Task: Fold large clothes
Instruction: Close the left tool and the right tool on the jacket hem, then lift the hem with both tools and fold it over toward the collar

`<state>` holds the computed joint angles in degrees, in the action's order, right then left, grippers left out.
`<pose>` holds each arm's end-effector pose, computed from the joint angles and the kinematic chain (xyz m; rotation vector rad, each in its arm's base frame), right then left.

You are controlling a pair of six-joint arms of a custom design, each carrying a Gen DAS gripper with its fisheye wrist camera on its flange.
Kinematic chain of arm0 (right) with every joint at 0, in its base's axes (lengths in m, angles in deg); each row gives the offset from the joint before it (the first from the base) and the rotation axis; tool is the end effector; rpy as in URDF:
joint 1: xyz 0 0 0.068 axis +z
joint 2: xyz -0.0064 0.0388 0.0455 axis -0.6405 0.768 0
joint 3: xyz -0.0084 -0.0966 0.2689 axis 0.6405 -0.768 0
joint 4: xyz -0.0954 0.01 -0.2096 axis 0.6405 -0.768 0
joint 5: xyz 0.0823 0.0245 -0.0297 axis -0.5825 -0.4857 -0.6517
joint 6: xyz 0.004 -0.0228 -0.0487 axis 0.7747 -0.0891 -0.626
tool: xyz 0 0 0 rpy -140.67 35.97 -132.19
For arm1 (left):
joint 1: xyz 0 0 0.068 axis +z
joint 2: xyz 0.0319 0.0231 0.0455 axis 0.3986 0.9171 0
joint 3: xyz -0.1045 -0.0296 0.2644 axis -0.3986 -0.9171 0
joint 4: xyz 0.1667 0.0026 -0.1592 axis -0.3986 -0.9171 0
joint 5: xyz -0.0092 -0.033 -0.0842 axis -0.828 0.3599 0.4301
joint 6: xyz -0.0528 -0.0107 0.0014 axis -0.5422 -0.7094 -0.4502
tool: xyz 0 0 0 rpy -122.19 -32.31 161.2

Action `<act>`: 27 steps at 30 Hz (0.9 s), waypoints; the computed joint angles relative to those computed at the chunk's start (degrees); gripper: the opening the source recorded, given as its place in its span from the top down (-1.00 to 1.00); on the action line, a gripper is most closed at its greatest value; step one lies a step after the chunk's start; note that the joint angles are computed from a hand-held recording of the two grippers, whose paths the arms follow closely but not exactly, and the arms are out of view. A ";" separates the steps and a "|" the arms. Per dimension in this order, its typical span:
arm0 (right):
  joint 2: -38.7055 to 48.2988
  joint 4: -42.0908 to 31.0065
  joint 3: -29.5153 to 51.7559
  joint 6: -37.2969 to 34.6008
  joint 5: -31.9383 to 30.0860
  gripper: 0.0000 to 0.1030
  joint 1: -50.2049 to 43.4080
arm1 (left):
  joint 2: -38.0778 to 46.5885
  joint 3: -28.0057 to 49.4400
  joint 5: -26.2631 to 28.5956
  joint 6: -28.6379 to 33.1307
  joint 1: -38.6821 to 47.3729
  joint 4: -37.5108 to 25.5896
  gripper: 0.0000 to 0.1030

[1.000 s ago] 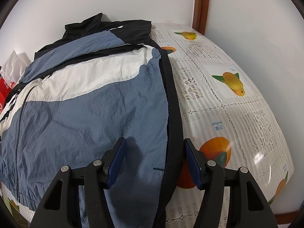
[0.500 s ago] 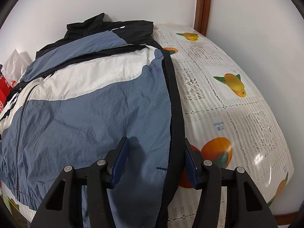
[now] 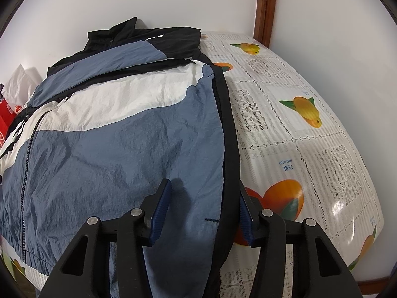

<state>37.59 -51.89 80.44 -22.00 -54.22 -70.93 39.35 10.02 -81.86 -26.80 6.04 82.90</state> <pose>0.2457 -0.1341 0.0776 -0.0959 2.4977 0.0179 0.2210 -0.0557 0.0636 -0.5025 2.4882 0.1587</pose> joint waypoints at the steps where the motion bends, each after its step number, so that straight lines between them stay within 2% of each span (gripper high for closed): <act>1: 0.03 -0.10 0.04 -0.09 -0.08 0.07 -0.08 | -0.02 -0.03 0.08 0.04 0.04 0.05 -0.25; 5: -0.06 -0.21 -0.16 -0.33 -0.44 0.10 -0.36 | 0.03 0.22 0.04 -0.20 -0.31 -0.22 -0.19; 7: -0.09 -0.26 -0.01 -0.23 -0.39 0.21 -0.31 | 0.11 0.46 -0.07 -0.40 -0.72 -0.40 -0.13; 8: -0.01 -0.41 0.19 -0.35 -0.57 0.25 -0.43 | 0.04 0.41 -0.01 -0.41 -0.90 -0.31 -0.04; 9: 0.06 -0.61 0.34 -0.55 -0.91 0.38 -0.64 | -0.07 0.47 -0.07 -0.50 -1.24 -0.45 0.00; 10: 0.00 -0.95 0.49 -0.69 -1.35 0.56 -0.79 | -0.18 0.58 -0.07 -0.47 -1.42 -0.70 0.09; 12: -0.19 -2.30 0.84 -1.14 -2.77 0.74 -1.05 | -0.53 0.52 0.26 -0.43 -1.48 -0.78 0.28; 14: -0.39 -2.98 1.05 -1.39 -3.64 0.83 -1.09 | -1.10 0.05 1.13 -0.35 -1.22 -0.32 0.59; 16: -1.00 -2.55 0.60 -1.45 -4.69 0.88 -1.39 | -1.90 -1.01 3.11 -0.26 -0.40 1.20 0.79; 22: -6.94 -7.19 0.33 -3.21 -12.42 0.92 -5.26 | -7.25 -4.89 5.08 -0.79 0.19 3.84 0.88; 27: -13.06 -14.89 1.21 -5.84 -20.12 0.92 -9.61 | -16.50 -9.32 6.34 -1.31 -0.64 3.68 0.88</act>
